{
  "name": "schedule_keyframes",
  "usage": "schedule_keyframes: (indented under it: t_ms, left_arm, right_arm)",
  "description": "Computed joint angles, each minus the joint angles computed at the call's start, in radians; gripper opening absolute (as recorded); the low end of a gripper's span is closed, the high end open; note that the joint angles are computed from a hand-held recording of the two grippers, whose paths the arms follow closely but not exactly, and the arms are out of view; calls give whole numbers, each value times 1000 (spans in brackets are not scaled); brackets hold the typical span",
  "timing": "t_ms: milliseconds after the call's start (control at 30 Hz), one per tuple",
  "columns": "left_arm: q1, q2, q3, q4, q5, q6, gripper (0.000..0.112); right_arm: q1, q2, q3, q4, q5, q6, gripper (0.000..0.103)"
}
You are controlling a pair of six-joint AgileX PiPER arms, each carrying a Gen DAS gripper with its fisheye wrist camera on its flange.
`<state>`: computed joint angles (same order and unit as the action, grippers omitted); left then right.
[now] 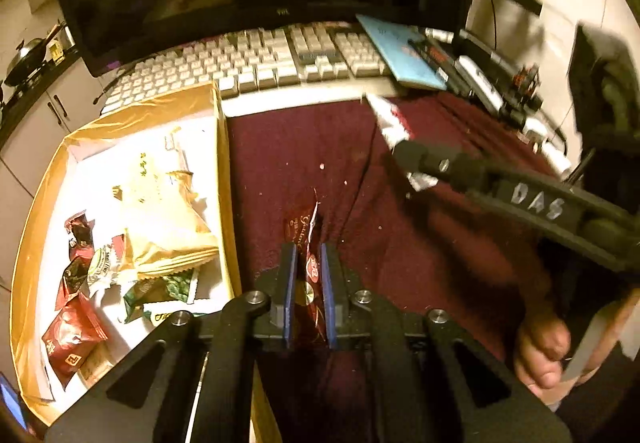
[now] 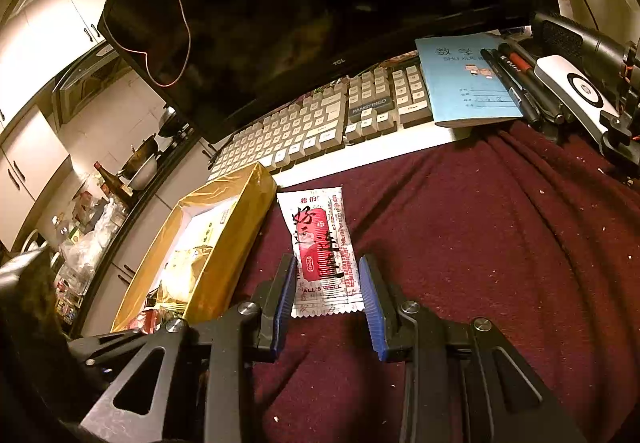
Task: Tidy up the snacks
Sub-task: 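Grasp the red candy bar with the left gripper while the right holds the sachet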
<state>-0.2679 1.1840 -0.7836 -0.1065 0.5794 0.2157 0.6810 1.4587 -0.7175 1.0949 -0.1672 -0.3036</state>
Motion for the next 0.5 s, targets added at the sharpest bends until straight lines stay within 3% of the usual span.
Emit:
schedule_keyframes:
  t_ms: [167,200,267,367,500]
  left_arm:
    - [44,-13,2,-127,3,96,9]
    - [61,-20,9,-167,4,133,0]
    - [92,-2,0,-271,23,223,0]
    - [82,-2,10,-251,2,203,0]
    - [151,15,8,-354,44,311,0]
  right_arm:
    - [1,4,-6,51,2,-53,33]
    - [3,4,-6,67,-1,-69,33]
    - [5,4,-8,88,-2,-90,33]
    - [8,10,-19,170,-1,-175,33]
    - [13,15,-27,238,-4,-247,33]
